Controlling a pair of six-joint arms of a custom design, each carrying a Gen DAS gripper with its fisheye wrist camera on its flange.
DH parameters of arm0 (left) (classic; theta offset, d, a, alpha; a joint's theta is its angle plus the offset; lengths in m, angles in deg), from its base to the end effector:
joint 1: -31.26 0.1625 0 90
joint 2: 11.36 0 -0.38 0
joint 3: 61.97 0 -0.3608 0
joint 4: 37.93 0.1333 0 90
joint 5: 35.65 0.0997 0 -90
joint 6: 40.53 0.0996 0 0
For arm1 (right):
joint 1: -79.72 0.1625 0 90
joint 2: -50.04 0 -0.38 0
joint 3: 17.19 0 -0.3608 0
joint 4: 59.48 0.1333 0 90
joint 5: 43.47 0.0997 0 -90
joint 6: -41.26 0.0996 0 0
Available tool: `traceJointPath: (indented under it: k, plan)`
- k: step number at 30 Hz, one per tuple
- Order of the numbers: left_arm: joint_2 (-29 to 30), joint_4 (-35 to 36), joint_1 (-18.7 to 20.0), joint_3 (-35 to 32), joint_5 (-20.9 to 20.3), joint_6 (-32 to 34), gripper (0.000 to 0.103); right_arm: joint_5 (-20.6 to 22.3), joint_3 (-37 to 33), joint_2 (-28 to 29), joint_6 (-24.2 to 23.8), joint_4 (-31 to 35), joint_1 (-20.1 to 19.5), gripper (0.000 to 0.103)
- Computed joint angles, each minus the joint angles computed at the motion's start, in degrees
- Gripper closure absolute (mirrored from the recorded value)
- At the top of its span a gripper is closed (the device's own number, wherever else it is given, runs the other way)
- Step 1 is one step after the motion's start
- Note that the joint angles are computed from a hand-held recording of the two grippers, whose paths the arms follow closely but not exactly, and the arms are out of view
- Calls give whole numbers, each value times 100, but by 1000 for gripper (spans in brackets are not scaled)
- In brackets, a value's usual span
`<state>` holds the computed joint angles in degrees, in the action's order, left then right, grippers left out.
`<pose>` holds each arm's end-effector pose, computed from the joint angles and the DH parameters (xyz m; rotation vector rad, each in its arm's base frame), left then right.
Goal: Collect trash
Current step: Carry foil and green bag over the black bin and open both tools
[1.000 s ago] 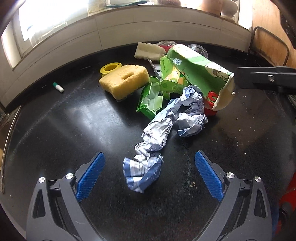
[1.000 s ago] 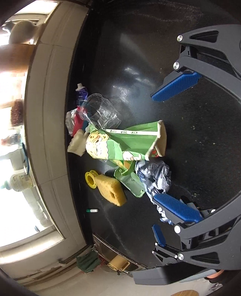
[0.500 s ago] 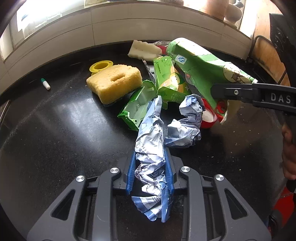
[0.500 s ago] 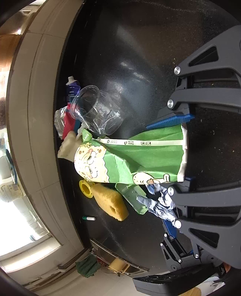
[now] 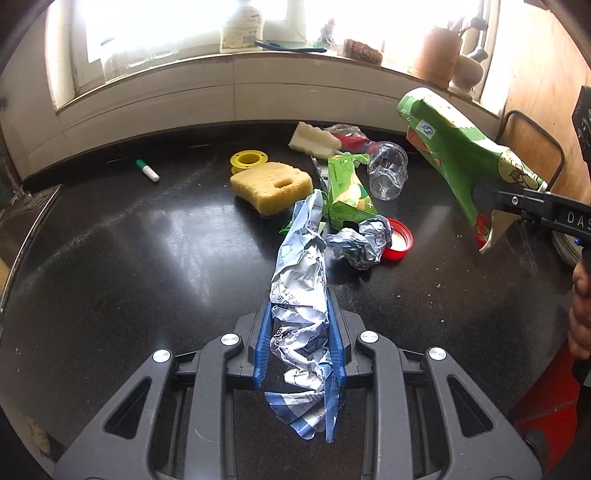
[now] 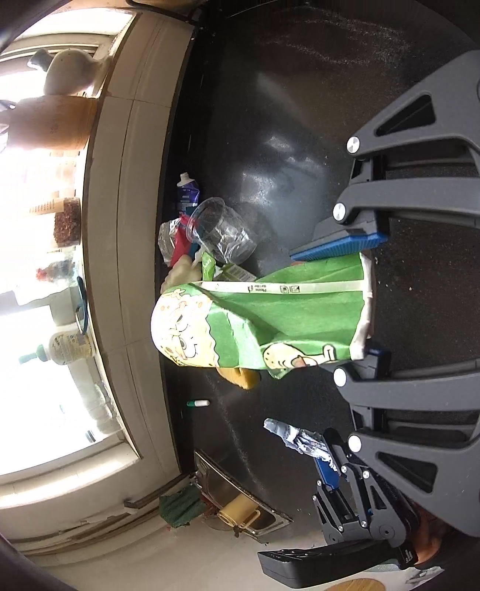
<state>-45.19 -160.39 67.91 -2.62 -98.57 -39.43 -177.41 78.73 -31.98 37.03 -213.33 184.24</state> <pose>-0.4958 -0.5916 0.1426 1.2163 2.4515 -0.4391 0.1930 -0.4893 0.4823 -0.0501 -2.2670 1.1145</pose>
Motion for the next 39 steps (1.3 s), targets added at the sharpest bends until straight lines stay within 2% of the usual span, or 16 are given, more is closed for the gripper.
traceJointPath:
  k: [2, 5, 10, 12, 16, 17, 19, 22, 24, 26, 28, 32, 38, 39]
  plan:
    - [-334, -133, 9, 343, 109, -106, 77, -9, -17, 110, -48, 12, 173, 65]
    - [-890, -257, 77, 881, 410, -305, 76, 273, -96, 396, -76, 81, 392, 65]
    - [-2182, -485, 185, 2228, 1493, -790, 76, 1030, -446, 1345, -279, 144, 718, 65]
    - [-2775, -259, 300, 2731, 1922, -1220, 76, 1351, -662, 1806, -344, 270, 847, 65]
    - [-3744, 545, 685, 3407, 2369, -2191, 76, 2013, -1367, 2911, -518, 784, 1103, 65]
    - [-3927, 868, 818, 3504, 2446, -2486, 76, 2138, -1545, 3167, -535, 923, 1153, 65]
    - [-4232, 1022, 1116, 3749, 2436, -2723, 76, 2346, -1900, 3706, -573, 1194, 1253, 65]
    - [-4386, 976, 1652, 3943, 2180, -2896, 76, 2519, -2448, 4426, -548, 1658, 1337, 65]
    - [-4365, 594, 2043, 4069, 1978, -2779, 76, 2452, -2862, 4934, -514, 1936, 1363, 65]
    - [-4228, 406, 2292, 4134, 2025, -2701, 76, 2356, -3211, 5328, -429, 2160, 1375, 65]
    - [-4137, 92, 2534, 4218, 1879, -2603, 76, 2268, -3585, 5710, -299, 2405, 1346, 65]
    - [-3994, -395, 2804, 4417, 1861, -2445, 76, 2089, -4302, 6331, -148, 2792, 1263, 65]
    - [-3836, -333, 3010, 4265, 1854, -2540, 76, 1941, -4704, 6697, -58, 2983, 1199, 63]
    - [-3832, -336, 3019, 4261, 1873, -2523, 75, 1934, -4771, 6748, -57, 2990, 1203, 60]
